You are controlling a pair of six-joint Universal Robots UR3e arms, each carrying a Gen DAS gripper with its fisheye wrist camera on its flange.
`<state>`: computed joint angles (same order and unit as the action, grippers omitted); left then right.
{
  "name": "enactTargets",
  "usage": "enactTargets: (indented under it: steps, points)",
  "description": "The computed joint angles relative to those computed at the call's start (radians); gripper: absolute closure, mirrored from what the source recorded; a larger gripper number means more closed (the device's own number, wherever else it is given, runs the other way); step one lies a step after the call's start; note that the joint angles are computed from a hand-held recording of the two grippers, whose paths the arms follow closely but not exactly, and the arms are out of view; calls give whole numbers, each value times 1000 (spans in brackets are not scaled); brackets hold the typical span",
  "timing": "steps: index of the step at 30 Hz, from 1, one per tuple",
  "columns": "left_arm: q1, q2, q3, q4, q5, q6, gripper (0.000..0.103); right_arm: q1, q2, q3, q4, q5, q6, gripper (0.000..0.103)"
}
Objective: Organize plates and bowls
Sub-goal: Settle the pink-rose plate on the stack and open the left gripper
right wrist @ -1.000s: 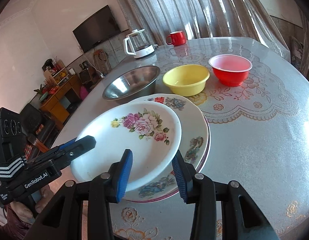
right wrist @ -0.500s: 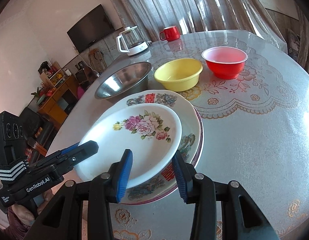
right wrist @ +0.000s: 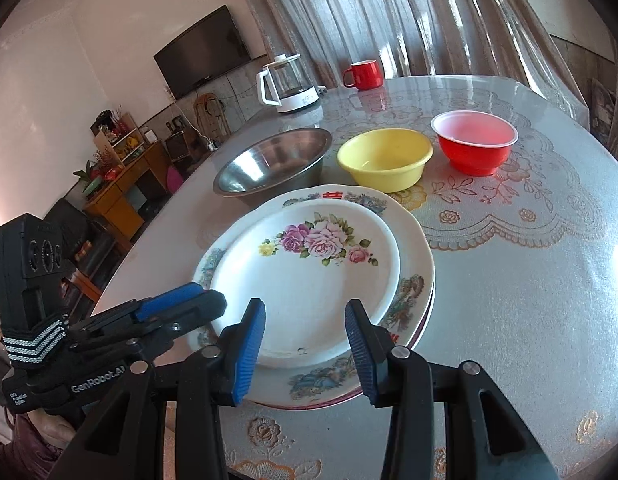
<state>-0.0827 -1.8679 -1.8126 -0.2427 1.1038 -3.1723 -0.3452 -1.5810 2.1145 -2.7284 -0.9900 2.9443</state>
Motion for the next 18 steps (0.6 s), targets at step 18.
enactTargets:
  steps: [18]
  points:
    - [-60, -56, 72, -27, 99, 4, 57, 3, 27, -6, 2, -3, -3, 60]
